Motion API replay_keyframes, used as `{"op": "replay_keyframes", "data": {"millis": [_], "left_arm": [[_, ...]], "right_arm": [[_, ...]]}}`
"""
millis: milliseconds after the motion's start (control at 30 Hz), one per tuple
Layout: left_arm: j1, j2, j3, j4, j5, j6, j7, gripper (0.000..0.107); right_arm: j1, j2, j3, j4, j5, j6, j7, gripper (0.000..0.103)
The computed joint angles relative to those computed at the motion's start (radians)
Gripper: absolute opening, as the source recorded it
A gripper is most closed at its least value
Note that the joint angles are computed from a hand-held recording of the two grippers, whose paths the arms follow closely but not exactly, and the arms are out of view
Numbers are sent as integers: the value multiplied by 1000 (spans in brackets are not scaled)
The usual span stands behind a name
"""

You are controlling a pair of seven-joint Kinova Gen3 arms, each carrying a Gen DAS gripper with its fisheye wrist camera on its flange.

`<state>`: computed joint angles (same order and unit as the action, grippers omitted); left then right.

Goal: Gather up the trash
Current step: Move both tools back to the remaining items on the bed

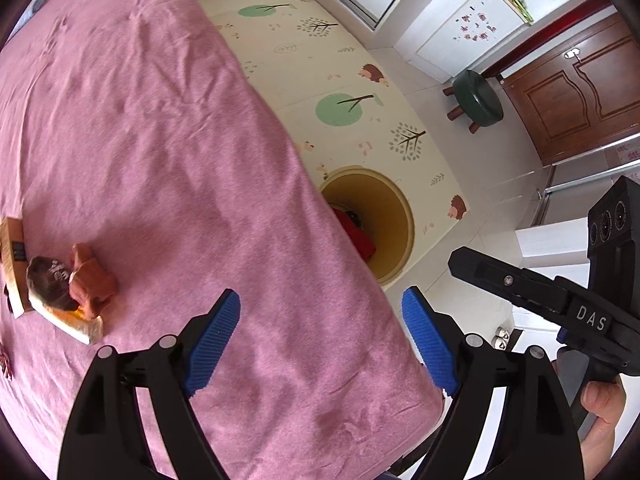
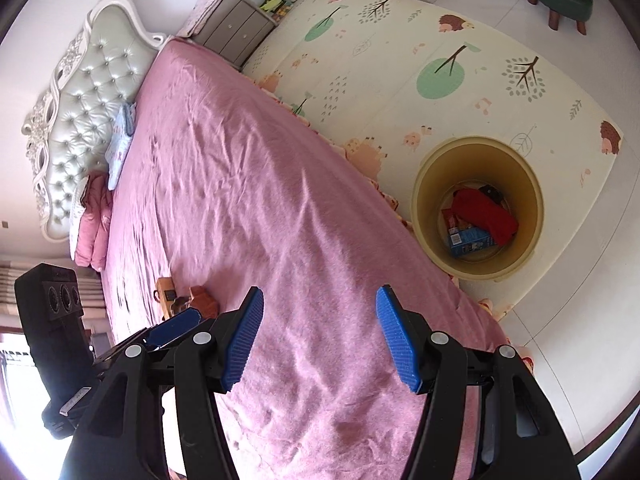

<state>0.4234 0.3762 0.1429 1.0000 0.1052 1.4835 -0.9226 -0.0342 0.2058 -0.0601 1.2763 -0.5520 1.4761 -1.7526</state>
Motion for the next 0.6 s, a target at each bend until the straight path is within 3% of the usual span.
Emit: {"op": "replay_keyframes", "data": {"millis": [267,600], "left_arm": [[-95,-230,-31,300,-13,-47,53,83],[-273,-450,-77,536,-3,-51,60,83]], "right_arm": [[-139,26,-70,-43,11,-1,-43,58],[-353,137,-145,-200,60,5,-98,58]]}}
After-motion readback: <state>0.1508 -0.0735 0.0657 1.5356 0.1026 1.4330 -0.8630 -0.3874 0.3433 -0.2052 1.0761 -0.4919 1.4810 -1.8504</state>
